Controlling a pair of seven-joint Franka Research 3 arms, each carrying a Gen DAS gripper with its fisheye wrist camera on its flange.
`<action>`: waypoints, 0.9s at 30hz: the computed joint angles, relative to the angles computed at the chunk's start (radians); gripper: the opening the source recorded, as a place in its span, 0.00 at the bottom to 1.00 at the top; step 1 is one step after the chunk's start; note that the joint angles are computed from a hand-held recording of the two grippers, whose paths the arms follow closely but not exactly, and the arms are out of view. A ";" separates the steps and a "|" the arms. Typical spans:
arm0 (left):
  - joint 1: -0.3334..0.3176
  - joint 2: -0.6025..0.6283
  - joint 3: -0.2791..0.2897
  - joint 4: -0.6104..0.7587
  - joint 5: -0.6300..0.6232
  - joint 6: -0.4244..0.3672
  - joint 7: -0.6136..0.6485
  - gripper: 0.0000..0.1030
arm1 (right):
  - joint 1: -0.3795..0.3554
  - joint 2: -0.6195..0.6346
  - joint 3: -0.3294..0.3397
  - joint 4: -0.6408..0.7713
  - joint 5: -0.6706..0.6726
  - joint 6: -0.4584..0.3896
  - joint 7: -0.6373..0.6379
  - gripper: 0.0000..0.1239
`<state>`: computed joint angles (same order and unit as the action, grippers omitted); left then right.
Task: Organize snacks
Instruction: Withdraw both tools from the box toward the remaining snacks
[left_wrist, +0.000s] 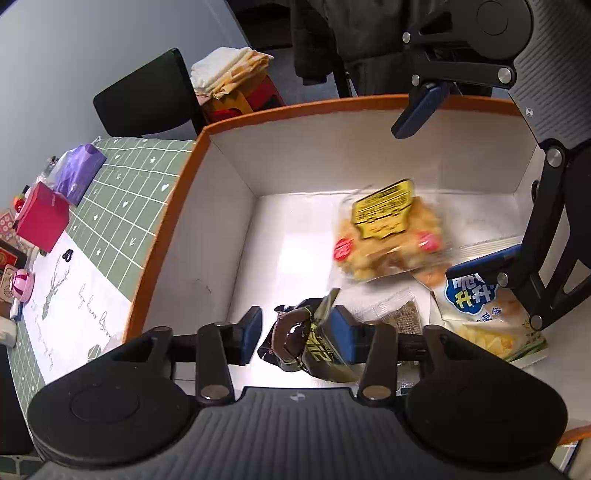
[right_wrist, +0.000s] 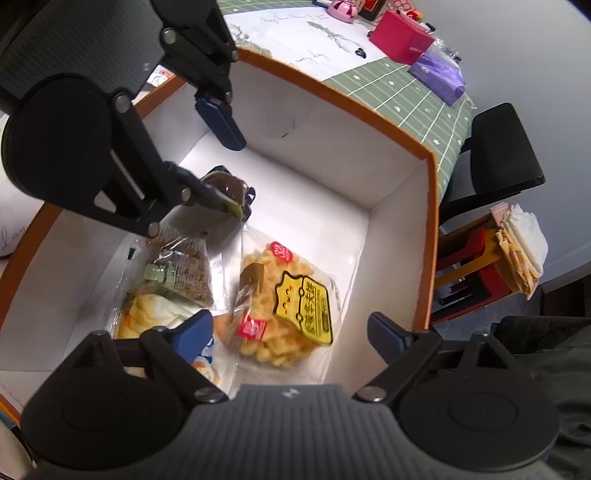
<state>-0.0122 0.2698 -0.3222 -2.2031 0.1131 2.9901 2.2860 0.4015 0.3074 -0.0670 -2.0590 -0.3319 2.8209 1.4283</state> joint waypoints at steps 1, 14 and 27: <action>0.021 -0.010 -0.021 -0.006 -0.023 -0.004 0.019 0.59 | 0.001 -0.006 0.000 -0.002 0.000 0.000 0.001 0.73; 0.108 -0.240 -0.083 -0.115 -0.478 -0.081 0.314 0.70 | 0.061 -0.099 -0.023 -0.055 -0.140 0.125 0.240 0.73; 0.064 -0.368 0.139 -0.206 -0.306 -0.082 0.139 0.74 | 0.134 -0.066 0.043 0.024 -0.037 0.194 0.292 0.73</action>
<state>0.0523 -0.0984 -0.1836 -2.4092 -0.1931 2.9078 2.4246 0.5353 0.2419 -0.0239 -2.0348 -0.3692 3.0146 1.7203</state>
